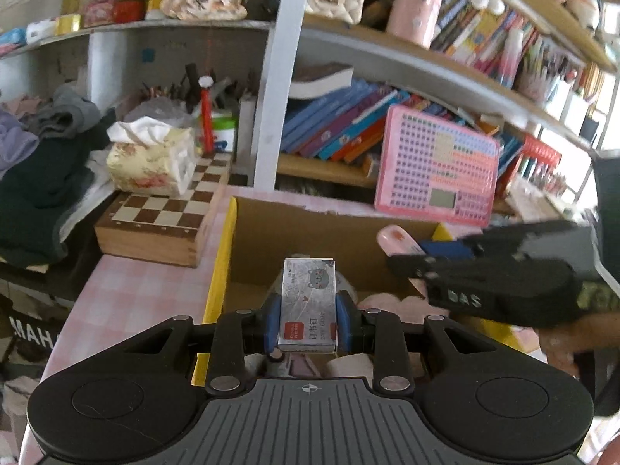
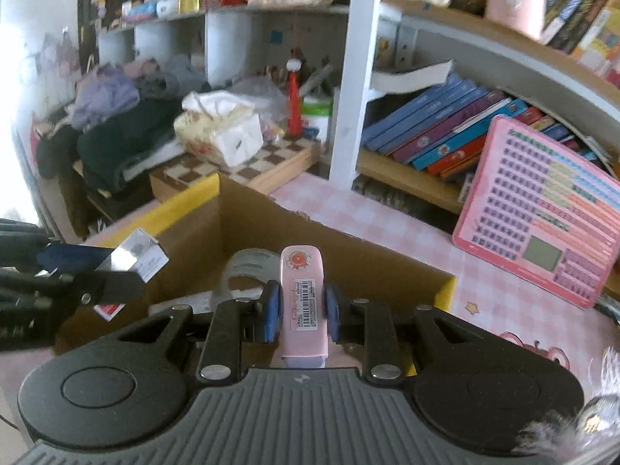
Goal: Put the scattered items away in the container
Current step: 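Lower into the yellow box and open the right tool while the left tool releases the package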
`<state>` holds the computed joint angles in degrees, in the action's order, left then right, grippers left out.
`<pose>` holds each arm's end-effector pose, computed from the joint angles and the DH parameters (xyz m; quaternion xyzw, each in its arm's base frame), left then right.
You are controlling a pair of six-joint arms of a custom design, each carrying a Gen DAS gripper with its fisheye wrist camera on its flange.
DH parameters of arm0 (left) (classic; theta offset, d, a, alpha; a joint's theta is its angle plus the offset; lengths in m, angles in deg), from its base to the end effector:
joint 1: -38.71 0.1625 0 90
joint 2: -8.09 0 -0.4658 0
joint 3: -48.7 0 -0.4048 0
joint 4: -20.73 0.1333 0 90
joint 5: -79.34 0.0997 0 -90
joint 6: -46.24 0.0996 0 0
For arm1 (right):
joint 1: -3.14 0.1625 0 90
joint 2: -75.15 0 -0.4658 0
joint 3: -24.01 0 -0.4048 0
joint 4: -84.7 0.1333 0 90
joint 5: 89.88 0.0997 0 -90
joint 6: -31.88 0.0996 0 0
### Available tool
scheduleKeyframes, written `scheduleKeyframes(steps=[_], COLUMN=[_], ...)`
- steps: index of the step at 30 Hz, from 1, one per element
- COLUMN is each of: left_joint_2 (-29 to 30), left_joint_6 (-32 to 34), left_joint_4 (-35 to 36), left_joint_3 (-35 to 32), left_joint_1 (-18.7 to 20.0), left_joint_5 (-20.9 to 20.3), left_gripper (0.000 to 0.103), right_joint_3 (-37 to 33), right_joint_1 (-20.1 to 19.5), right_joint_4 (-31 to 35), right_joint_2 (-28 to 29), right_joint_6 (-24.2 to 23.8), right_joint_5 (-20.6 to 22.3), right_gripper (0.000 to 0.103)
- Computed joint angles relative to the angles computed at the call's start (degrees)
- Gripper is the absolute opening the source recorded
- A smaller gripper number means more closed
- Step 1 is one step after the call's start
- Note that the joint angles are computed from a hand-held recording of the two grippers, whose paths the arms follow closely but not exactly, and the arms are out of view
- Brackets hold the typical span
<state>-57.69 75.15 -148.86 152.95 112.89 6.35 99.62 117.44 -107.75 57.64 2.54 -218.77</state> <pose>-0.0198 -0.6656 0.3293 0.3043 0.8761 -0.3293 0.1772 0.3870 -0.6851 -0.0268 0.2819 -0.8360 0.3420 0.3236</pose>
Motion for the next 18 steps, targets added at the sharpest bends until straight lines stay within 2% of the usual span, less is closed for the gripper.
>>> scheduleKeyframes(steps=[9,15,18], left_joint_2=[3.57,5.02,5.32], left_joint_6=[1.87,1.67,2.27], left_joint_4=[2.19,4.05,4.15], left_joint_3=[-2.58,-3.80,-3.77], left_joint_1=[0.04,-0.03,-0.04], left_joint_5=[3.19,4.13,3.63], left_gripper=[0.028,0.028,0.028], right_joint_3=[-5.27,-7.99,-9.21], right_joint_1=[-2.09,-2.29,-2.39], right_joint_4=[9.52,15.18,18.48], right_joint_2=[1.31,1.90,2.11], right_joint_6=[1.85,2.42,4.22], right_joint_5=[1.14,0.06,-0.81], right_gripper=[0.023,0.023,0.023])
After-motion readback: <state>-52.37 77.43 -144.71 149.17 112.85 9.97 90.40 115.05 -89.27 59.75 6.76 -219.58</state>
